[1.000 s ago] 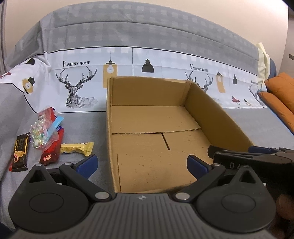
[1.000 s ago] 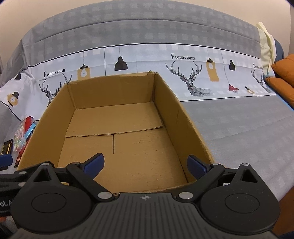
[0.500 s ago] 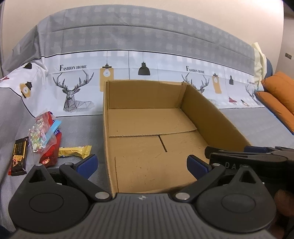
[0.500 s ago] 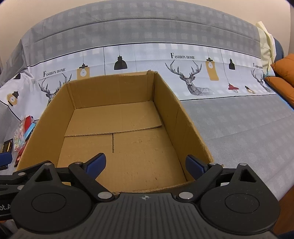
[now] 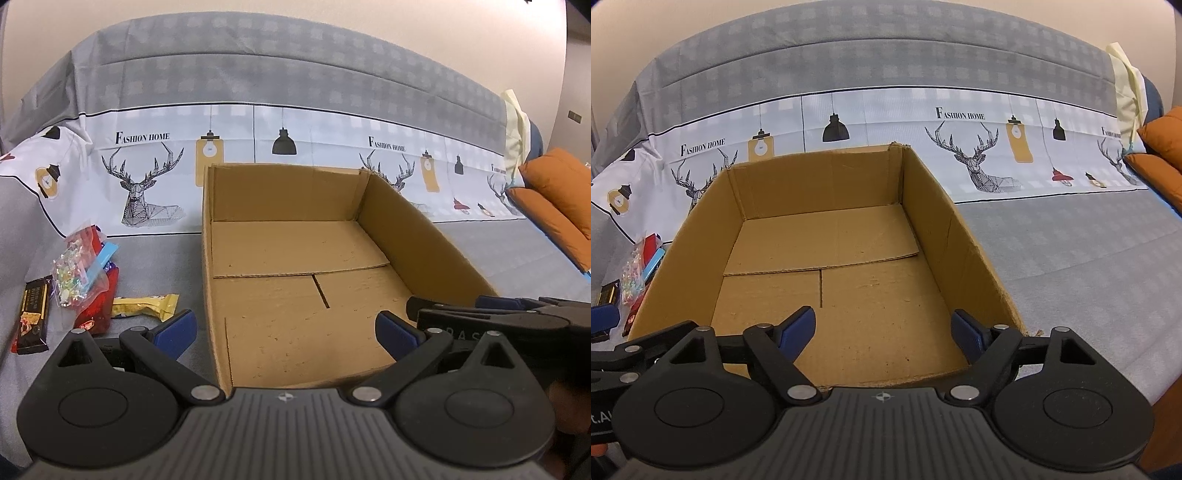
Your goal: Organize snacks
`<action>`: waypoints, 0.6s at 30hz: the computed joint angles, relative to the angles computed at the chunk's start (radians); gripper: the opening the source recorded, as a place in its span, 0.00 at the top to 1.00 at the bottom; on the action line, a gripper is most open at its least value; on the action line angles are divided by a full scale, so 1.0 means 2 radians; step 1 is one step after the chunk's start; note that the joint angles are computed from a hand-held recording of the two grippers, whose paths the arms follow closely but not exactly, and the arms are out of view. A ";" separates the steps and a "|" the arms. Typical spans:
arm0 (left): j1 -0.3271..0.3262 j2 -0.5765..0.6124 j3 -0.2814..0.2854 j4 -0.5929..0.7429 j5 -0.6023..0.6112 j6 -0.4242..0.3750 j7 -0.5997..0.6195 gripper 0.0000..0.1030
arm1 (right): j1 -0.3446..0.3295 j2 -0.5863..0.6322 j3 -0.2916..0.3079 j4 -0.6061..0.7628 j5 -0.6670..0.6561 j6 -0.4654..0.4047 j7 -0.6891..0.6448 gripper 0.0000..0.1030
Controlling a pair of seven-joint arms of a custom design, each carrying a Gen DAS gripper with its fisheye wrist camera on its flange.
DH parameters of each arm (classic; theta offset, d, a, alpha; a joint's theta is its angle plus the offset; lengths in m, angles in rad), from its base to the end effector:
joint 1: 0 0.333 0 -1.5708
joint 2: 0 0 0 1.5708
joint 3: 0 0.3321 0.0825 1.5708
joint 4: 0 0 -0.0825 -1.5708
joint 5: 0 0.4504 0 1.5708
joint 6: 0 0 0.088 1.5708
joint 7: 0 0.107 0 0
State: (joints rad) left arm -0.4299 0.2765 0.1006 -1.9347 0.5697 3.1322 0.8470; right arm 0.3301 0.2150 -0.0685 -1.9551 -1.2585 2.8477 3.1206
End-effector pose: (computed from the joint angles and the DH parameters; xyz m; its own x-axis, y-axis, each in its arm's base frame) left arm 0.6554 -0.2790 0.4209 -0.2328 -0.9681 0.0923 -0.6054 0.0700 -0.7928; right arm 0.6477 0.2279 0.3949 -0.1413 -0.9887 -0.0497 -0.5980 0.1253 -0.7917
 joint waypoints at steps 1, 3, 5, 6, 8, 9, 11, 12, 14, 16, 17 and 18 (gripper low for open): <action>0.001 0.000 -0.001 0.000 0.000 0.001 0.001 0.00 | 0.000 0.000 0.000 0.000 0.000 0.000 -0.001 0.21; 0.002 0.000 -0.002 -0.001 -0.002 0.004 0.003 0.01 | 0.000 0.001 0.001 0.002 0.002 -0.002 -0.006 0.21; 0.001 0.000 -0.001 -0.002 -0.004 0.006 0.004 0.01 | 0.001 0.001 0.001 0.002 0.000 -0.003 -0.008 0.21; -0.001 0.000 0.001 -0.002 -0.004 0.007 0.004 0.01 | 0.002 0.001 0.001 0.003 0.000 -0.004 -0.010 0.22; 0.000 -0.001 -0.001 -0.003 -0.006 0.006 0.009 0.02 | 0.001 0.001 0.001 0.002 0.002 -0.001 -0.011 0.25; 0.002 -0.001 -0.003 -0.004 -0.009 0.006 0.012 0.03 | 0.001 0.002 0.001 0.003 0.002 0.001 -0.012 0.29; 0.003 -0.002 -0.004 -0.005 -0.011 0.006 0.015 0.11 | 0.001 0.002 0.001 0.002 0.004 0.004 -0.014 0.39; -0.001 -0.003 0.002 -0.005 -0.008 0.007 0.013 0.15 | 0.001 0.003 0.001 0.002 0.007 0.007 -0.015 0.47; -0.018 -0.005 0.024 -0.006 0.007 0.008 -0.003 0.32 | 0.004 0.003 -0.002 0.003 -0.004 0.002 -0.006 0.57; -0.010 -0.008 0.017 -0.010 0.005 0.011 -0.002 0.45 | 0.006 0.002 -0.004 0.005 -0.017 0.002 0.010 0.64; 0.000 -0.010 0.007 -0.013 -0.001 0.013 0.005 0.54 | 0.006 0.001 -0.004 0.005 -0.025 0.006 0.021 0.66; 0.007 -0.012 0.001 -0.015 -0.006 0.016 0.012 0.59 | 0.006 0.001 -0.005 0.006 -0.035 0.007 0.032 0.66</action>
State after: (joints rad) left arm -0.4162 0.2534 0.1020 -1.9652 0.5570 3.1633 0.8704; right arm 0.3423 0.2176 -0.0780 -1.9433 -1.3286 2.8613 3.1848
